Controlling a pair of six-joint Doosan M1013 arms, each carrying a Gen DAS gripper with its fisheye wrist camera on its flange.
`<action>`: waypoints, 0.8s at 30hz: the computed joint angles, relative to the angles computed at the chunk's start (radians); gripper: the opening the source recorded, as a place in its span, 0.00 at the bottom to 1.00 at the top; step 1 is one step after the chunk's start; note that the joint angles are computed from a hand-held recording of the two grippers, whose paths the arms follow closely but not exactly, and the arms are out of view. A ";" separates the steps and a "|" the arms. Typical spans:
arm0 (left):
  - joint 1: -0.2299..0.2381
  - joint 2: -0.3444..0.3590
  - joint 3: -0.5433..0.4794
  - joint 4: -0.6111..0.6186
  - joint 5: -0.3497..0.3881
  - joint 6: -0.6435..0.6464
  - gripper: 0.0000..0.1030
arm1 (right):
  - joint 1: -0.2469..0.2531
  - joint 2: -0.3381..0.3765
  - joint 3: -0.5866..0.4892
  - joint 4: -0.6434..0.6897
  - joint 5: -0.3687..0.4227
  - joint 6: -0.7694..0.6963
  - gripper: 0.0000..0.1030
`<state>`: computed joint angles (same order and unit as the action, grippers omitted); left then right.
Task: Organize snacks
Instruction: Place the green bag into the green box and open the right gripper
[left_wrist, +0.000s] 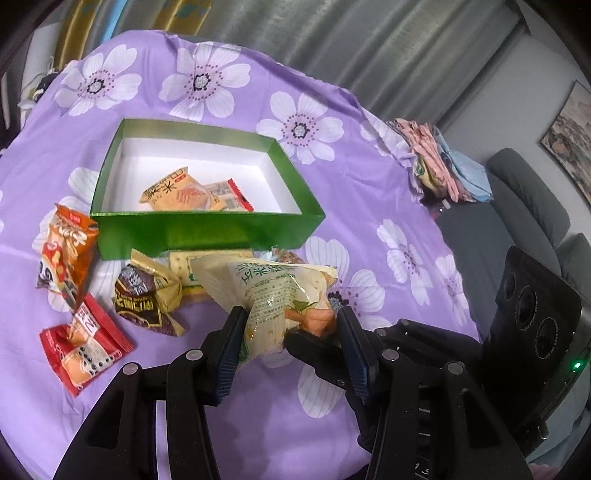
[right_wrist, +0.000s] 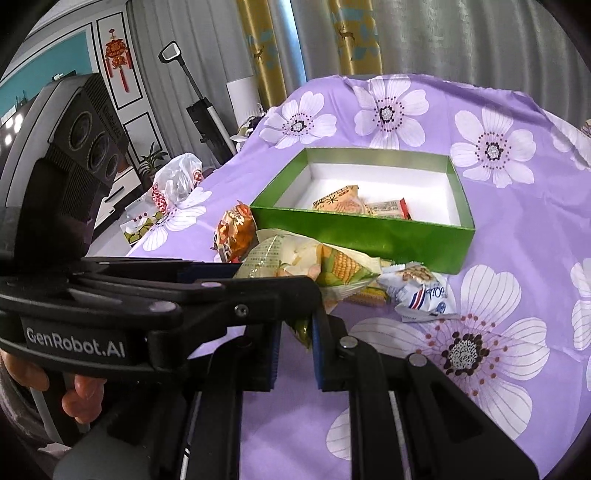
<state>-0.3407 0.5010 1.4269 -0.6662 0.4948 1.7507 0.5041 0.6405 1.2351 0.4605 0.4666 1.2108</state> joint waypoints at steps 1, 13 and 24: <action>0.003 0.000 -0.001 -0.008 -0.002 0.009 0.49 | 0.000 0.001 -0.003 0.000 -0.004 0.001 0.15; 0.033 0.037 -0.070 -0.037 -0.002 0.066 0.49 | 0.002 0.056 -0.109 -0.058 -0.010 0.038 0.15; 0.078 0.124 -0.205 -0.027 0.044 0.054 0.49 | -0.007 0.180 -0.322 -0.125 0.057 0.081 0.15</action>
<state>-0.2628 0.6251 1.2221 -0.6930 0.5385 1.8045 0.4972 0.8202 0.9132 0.3355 0.5232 1.2921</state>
